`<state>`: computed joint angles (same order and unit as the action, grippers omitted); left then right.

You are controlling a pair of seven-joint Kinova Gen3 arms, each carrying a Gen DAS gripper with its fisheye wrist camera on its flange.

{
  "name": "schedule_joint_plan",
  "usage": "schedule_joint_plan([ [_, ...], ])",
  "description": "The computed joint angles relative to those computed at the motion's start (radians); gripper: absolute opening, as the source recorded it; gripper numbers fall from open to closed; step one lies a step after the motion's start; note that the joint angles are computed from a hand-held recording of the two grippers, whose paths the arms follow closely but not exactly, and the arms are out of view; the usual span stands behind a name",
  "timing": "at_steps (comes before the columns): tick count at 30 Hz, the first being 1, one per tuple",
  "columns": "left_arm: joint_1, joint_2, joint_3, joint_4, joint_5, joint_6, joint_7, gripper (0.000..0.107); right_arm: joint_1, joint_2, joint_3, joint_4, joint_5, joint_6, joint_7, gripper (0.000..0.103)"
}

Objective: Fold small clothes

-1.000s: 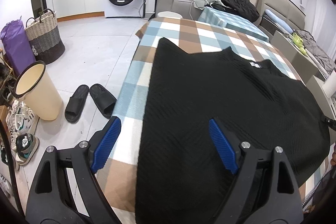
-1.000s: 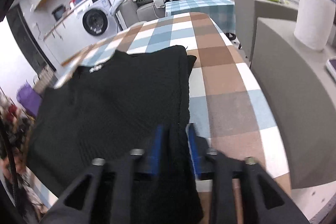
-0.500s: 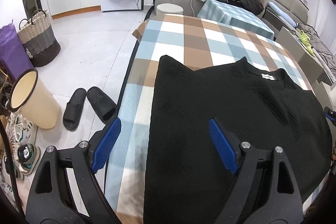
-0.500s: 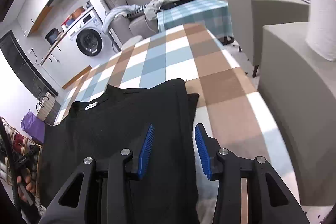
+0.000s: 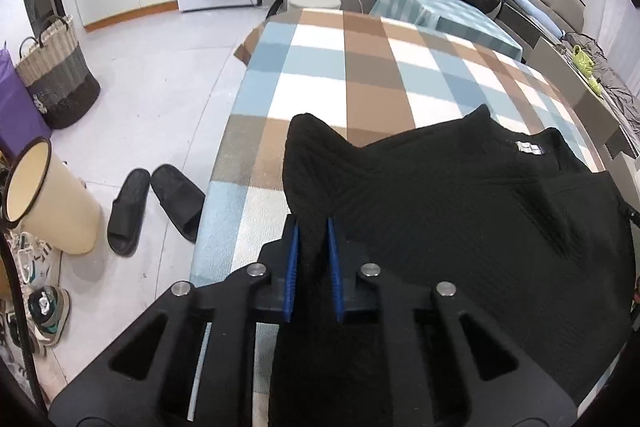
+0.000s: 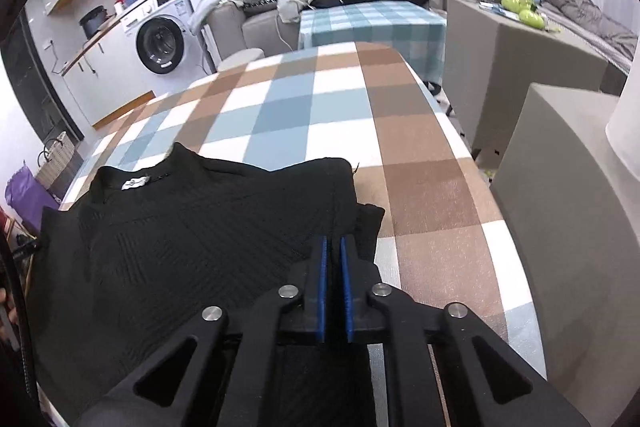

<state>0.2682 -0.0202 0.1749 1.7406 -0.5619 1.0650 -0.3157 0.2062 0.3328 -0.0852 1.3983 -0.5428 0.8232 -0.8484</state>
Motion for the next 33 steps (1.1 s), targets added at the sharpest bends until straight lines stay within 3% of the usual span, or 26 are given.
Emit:
schedule_joint_plan([
  [5, 0.035, -0.022, 0.041, 0.005, -0.101, 0.022, 0.074, 0.007, 0.202, -0.060, -0.195, 0.103, -0.161, -0.101, 0.200, 0.005],
  [7, 0.041, -0.030, 0.051, -0.002, -0.132, 0.026, 0.087, 0.007, 0.232, -0.085, -0.218, 0.139, -0.229, -0.140, 0.282, 0.005],
  [11, 0.040, -0.038, 0.061, -0.021, -0.182, 0.028, 0.109, 0.005, 0.119, -0.122, -0.074, 0.170, -0.348, -0.173, 0.348, 0.005],
  [14, 0.027, -0.044, 0.051, -0.040, -0.186, 0.013, 0.118, 0.005, 0.039, -0.122, 0.011, 0.165, -0.356, -0.185, 0.307, 0.005],
  [19, 0.016, -0.034, 0.056, -0.083, -0.191, 0.023, 0.068, 0.005, 0.037, -0.113, 0.014, 0.159, -0.344, -0.194, 0.257, 0.005],
  [22, 0.019, -0.010, 0.050, -0.110, -0.207, 0.033, 0.057, 0.005, 0.070, -0.112, -0.038, 0.159, -0.302, -0.227, 0.207, 0.005],
  [25, 0.017, 0.016, 0.025, -0.130, -0.175, 0.034, 0.050, 0.006, -0.020, -0.099, 0.045, 0.126, -0.198, -0.206, 0.089, 0.005],
  [27, 0.011, 0.040, 0.004, -0.153, -0.114, 0.059, 0.012, 0.011, -0.081, -0.081, 0.110, 0.089, -0.117, -0.155, 0.010, 0.018],
  [29, 0.015, 0.052, -0.009, -0.160, -0.074, 0.089, -0.007, 0.019, -0.070, -0.068, 0.107, 0.063, -0.084, -0.099, -0.027, 0.034],
  [33, 0.033, 0.012, -0.002, -0.091, -0.063, 0.075, 0.039, 0.055, 0.030, -0.059, 0.039, 0.052, -0.072, 0.001, -0.036, 0.044],
])
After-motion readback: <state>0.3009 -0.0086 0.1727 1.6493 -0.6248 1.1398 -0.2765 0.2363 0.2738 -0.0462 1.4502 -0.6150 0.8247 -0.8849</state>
